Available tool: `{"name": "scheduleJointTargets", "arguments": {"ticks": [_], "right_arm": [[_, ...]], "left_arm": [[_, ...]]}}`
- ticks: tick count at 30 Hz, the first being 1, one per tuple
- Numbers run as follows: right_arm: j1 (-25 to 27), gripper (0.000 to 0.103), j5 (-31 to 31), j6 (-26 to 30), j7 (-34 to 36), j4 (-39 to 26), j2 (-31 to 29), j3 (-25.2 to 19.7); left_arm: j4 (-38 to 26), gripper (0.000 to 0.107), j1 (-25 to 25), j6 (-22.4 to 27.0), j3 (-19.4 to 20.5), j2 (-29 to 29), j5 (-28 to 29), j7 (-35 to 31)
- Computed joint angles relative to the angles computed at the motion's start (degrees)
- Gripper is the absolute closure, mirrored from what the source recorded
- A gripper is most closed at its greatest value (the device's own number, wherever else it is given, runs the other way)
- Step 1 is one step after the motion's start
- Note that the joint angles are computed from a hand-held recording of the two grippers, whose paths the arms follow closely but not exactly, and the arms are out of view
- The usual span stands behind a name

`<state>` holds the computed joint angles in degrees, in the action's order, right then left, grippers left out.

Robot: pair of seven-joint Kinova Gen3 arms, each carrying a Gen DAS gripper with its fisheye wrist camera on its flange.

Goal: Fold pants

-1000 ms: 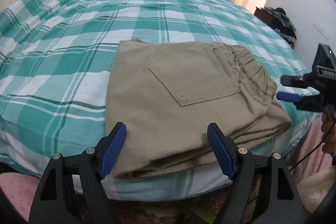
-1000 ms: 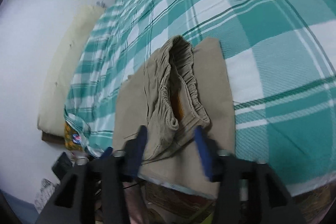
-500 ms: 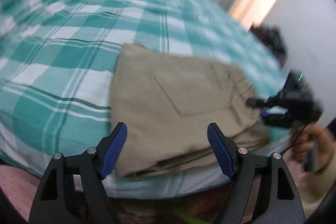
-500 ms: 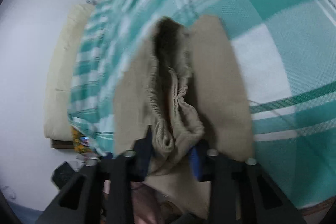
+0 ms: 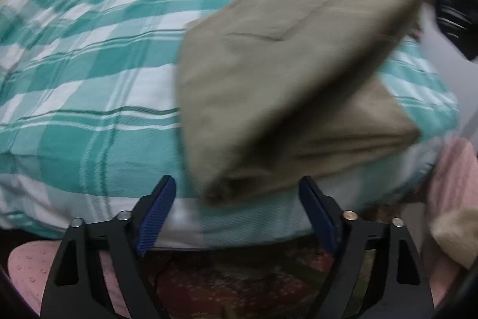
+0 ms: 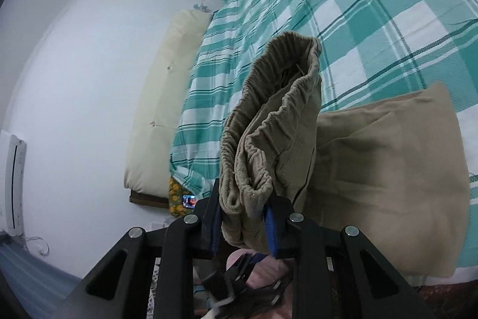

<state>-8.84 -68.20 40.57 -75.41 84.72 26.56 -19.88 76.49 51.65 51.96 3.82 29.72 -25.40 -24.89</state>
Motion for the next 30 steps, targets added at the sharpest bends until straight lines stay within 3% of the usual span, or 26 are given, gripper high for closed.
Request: {"name": "scheduleJointTargets", "arguments": {"ticks": [3,5,6,8,11,13,16,18,21,23,25,28,30], "right_arm": [[0.8,0.079,0.0,0.5,-0.1,1.6,-1.1,0.3],[3.1,0.079,0.1,0.5,0.3,3.1,-1.1,-1.2],[4.9,0.079,1.1,-0.3,-0.1,4.0,-1.0,-3.4],[8.5,0.079,3.4,-1.8,-1.0,5.9,-0.7,-8.0],[15.0,0.08,6.9,-5.7,-1.6,11.2,-1.1,-14.8],[17.5,0.08,8.6,-8.8,-3.1,15.2,-2.4,-16.2],[14.7,0.081,15.2,-7.9,-7.6,16.4,-2.8,-11.4],[9.5,0.081,19.8,-7.7,-7.5,16.8,-3.2,-6.6],[5.0,0.079,26.8,-9.3,-12.0,16.1,-4.4,-3.9],[0.5,0.066,31.5,-7.1,-15.2,14.1,-5.5,0.7],[-4.4,0.06,36.1,-4.5,-17.8,12.5,-7.1,6.0],[-11.9,0.059,43.1,-5.1,-19.0,13.5,-11.8,13.9],[-17.3,0.059,47.8,-6.3,-19.6,13.0,-13.5,17.9]], "left_arm": [[4.3,0.026,-2.6,-3.1,2.0,-2.8,-1.5,6.6],[8.9,0.031,-7.4,-7.8,6.5,-5.1,-3.5,11.3],[10.9,0.047,-10.1,-10.1,9.0,-5.9,-3.9,13.4],[13.8,0.065,-14.8,-14.8,12.7,-6.8,-2.0,14.8],[15.3,0.073,-14.5,-17.4,10.7,-6.8,4.4,10.3],[14.9,0.069,-11.8,-16.5,6.8,-6.6,9.0,6.8],[14.4,0.067,-10.5,-16.6,4.0,-6.3,14.1,2.3],[12.3,0.067,-9.6,-13.8,3.5,-5.1,14.2,1.5],[9.7,0.065,-7.9,-9.3,2.7,-4.9,13.7,2.6],[7.5,0.056,-7.5,-5.4,3.5,-5.3,13.3,3.2],[5.9,0.048,-5.2,-1.1,3.2,-6.6,10.1,5.5],[2.3,0.04,2.1,5.3,-1.5,-7.8,3.1,9.1],[0.0,0.028,5.7,7.1,-4.9,-7.5,-0.2,8.8]]}}
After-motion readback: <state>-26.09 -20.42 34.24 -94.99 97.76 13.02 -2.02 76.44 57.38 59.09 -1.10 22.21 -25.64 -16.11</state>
